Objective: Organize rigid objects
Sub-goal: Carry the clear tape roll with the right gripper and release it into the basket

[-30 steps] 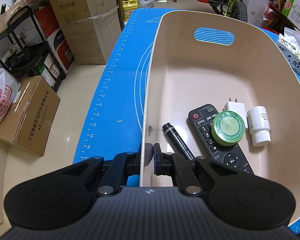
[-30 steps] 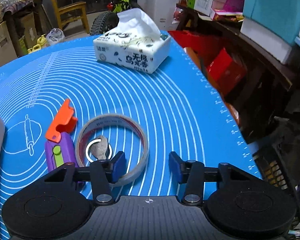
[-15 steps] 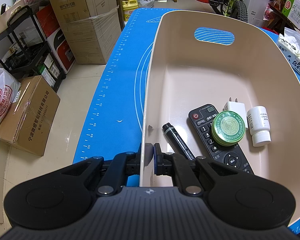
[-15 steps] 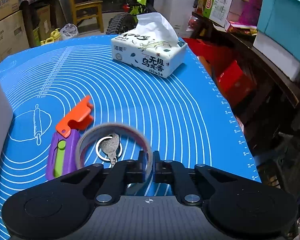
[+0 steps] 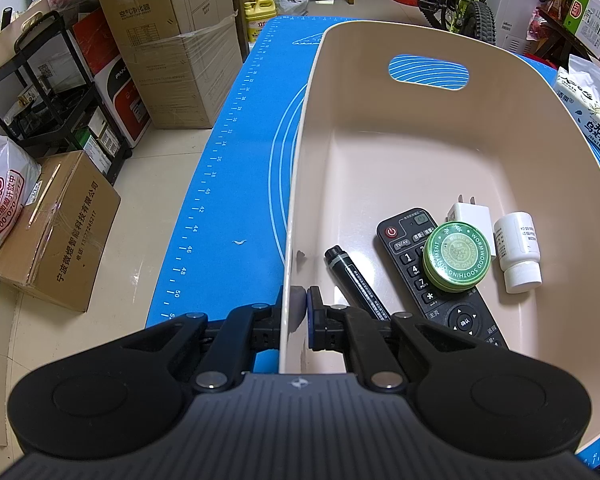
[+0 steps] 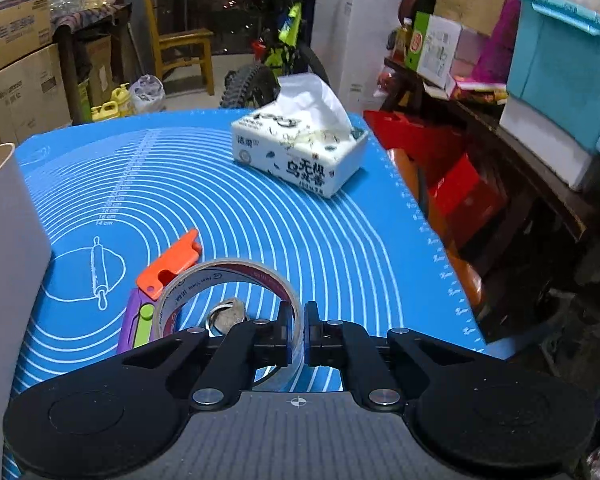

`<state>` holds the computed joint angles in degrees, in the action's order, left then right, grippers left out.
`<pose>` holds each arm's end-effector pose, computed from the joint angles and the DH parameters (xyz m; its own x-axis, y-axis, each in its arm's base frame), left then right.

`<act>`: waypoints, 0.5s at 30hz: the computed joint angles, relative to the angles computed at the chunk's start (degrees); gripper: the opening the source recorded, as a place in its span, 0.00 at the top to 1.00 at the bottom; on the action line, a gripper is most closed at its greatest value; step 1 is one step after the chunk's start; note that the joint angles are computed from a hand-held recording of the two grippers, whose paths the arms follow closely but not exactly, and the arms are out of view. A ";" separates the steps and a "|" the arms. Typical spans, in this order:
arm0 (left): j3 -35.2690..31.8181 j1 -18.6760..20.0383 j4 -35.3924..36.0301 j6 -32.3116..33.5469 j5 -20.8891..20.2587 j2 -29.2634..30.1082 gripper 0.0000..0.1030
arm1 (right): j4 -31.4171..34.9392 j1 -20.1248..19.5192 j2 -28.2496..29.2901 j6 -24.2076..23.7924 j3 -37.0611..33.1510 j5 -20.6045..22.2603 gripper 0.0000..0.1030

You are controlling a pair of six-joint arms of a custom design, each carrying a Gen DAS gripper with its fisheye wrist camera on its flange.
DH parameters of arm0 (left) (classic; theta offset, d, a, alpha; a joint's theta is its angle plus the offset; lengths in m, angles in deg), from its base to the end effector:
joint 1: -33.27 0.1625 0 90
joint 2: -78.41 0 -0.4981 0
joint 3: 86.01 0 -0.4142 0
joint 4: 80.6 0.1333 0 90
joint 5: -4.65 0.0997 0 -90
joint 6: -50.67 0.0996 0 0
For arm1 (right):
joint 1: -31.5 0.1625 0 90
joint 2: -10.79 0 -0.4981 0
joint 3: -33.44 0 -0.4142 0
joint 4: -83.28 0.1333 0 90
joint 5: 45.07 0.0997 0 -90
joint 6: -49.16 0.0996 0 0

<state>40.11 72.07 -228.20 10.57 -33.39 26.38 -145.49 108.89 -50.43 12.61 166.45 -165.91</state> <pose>-0.2556 -0.4772 0.0697 -0.6434 0.0875 -0.7605 0.4351 0.8591 -0.2693 -0.0260 -0.4932 0.2639 -0.6412 0.2932 0.7091 -0.3691 0.6924 -0.6200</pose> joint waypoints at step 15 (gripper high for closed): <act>0.02 0.04 -0.14 0.07 -0.06 0.01 0.91 | 3.81 8.08 -3.85 -0.24 0.58 4.62 0.84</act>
<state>40.13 72.11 -228.34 10.64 -33.44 26.39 -141.68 116.96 -54.28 12.36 167.03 -161.29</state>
